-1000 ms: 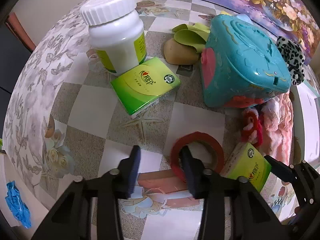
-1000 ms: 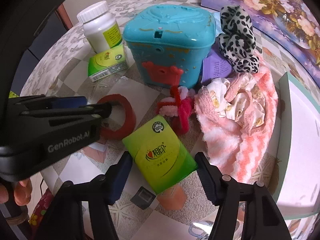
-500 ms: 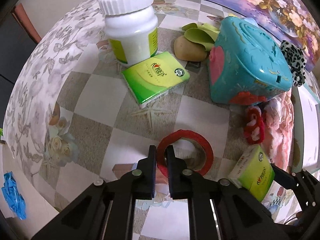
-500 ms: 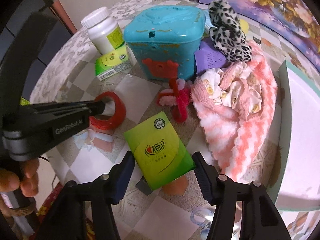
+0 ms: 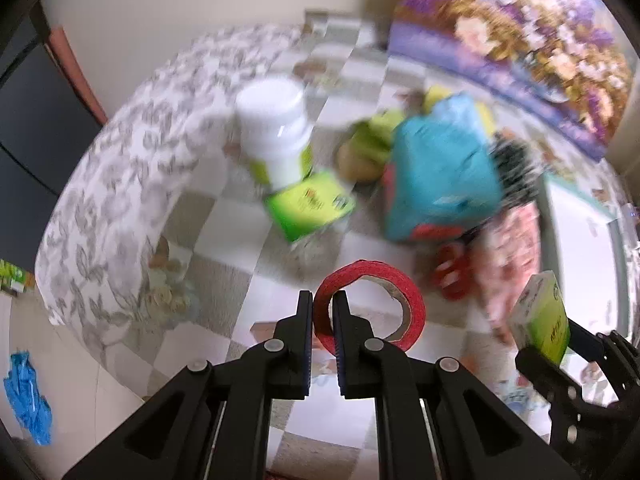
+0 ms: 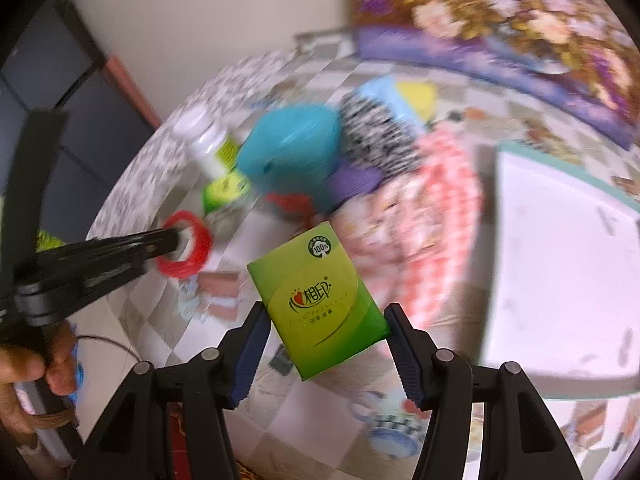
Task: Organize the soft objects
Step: 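Carry both items over the white tray and release them inside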
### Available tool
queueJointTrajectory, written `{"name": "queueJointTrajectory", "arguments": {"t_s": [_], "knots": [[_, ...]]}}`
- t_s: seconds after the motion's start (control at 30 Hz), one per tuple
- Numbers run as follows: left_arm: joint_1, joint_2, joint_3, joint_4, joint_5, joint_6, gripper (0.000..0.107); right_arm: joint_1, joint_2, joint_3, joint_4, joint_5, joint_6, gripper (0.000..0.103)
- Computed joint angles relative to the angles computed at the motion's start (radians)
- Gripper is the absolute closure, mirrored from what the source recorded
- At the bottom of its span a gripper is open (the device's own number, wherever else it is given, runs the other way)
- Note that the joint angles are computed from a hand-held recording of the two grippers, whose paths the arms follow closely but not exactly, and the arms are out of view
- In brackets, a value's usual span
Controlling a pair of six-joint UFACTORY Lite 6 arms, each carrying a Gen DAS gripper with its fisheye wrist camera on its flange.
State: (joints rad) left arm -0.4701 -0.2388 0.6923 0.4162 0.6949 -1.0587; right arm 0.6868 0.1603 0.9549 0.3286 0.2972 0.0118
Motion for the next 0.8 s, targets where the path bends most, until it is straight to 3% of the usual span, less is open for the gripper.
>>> {"name": "queueJointTrajectory", "arguments": {"t_s": [0.23, 0.47, 0.8], "knots": [[-0.139, 0.124, 0.262, -0.008, 0.078, -0.018, 0.097, -0.144, -0.124, -0.034, -0.292, 0.075, 0.271, 0.041], [-0.228, 0.482, 0.689, -0.067, 0.134, 0.060, 0.097, -0.394, -0.114, 0.053, -0.430, 0.192, 0.356, 0.041], [-0.285, 1.057, 1.395, -0.214, 0.294, 0.208, 0.097, -0.679, 0.024, 0.156, -0.396, 0.190, 0.285, 0.041]]}}
